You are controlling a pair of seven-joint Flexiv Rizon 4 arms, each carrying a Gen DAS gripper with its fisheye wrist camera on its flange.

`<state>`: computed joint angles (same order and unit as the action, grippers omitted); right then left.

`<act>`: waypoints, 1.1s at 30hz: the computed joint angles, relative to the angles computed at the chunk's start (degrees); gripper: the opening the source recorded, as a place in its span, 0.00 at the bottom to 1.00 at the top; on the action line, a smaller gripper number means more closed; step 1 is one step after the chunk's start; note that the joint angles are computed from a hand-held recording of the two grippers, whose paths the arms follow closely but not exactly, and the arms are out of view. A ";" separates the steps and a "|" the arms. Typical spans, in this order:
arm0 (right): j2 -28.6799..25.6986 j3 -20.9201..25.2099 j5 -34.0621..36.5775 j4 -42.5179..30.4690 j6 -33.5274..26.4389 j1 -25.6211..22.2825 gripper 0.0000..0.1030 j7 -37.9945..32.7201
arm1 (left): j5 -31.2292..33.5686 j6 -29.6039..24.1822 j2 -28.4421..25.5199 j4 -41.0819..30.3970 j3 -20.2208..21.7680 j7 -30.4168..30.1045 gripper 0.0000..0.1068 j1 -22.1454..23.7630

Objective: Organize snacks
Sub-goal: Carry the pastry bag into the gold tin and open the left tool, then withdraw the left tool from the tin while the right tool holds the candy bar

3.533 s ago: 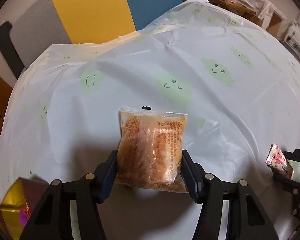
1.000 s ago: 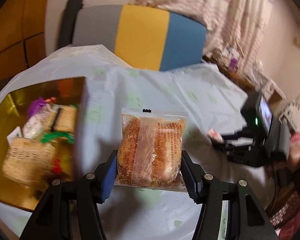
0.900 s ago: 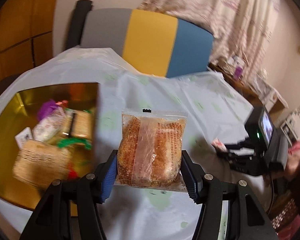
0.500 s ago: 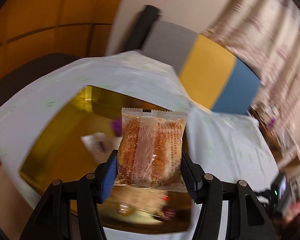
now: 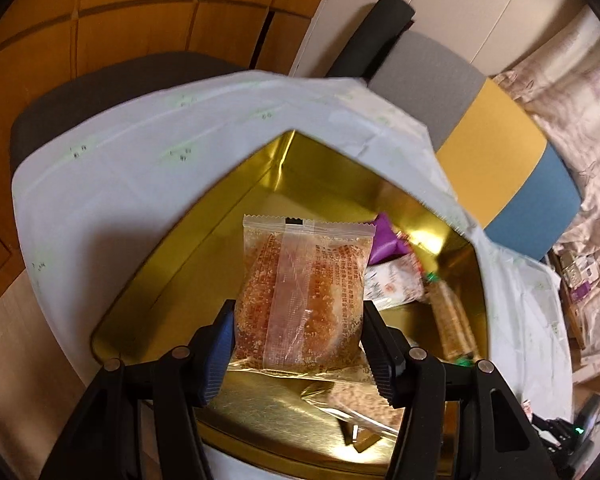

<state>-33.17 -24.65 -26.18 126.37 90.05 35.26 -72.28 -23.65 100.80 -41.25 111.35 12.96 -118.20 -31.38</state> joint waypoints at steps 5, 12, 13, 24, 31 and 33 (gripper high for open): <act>0.02 0.46 0.17 -0.18 -0.18 -0.40 0.25 0.00 | 0.76 -2.11 -1.51 -1.58 2.15 -0.32 0.57 -1.66; 0.08 1.12 -0.08 -0.41 -0.42 -1.09 0.25 0.14 | 1.28 -2.48 -2.08 -2.05 5.62 -0.76 0.57 -4.62; 0.04 0.99 -0.14 -0.39 -0.36 -1.00 0.25 0.25 | 1.37 -2.81 -2.18 -2.22 6.37 -0.92 0.57 -5.37; -0.04 0.63 -0.38 -0.28 -0.18 -0.72 0.24 0.49 | 5.72 -5.46 -3.01 -5.38 14.57 -2.24 0.58 -13.81; -0.18 0.11 -0.15 -0.09 0.10 -0.15 0.23 0.37 | 8.93 -5.37 -2.29 -6.27 14.67 -1.52 0.58 -15.28; -0.20 0.01 -0.05 -0.05 0.15 -0.05 0.23 0.25 | 9.45 -5.16 -2.10 -6.30 14.55 -1.26 0.58 -15.56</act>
<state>-33.38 -24.65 -26.23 126.33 90.19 35.21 -72.03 -14.21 95.63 -43.36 105.05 27.51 -119.45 -46.93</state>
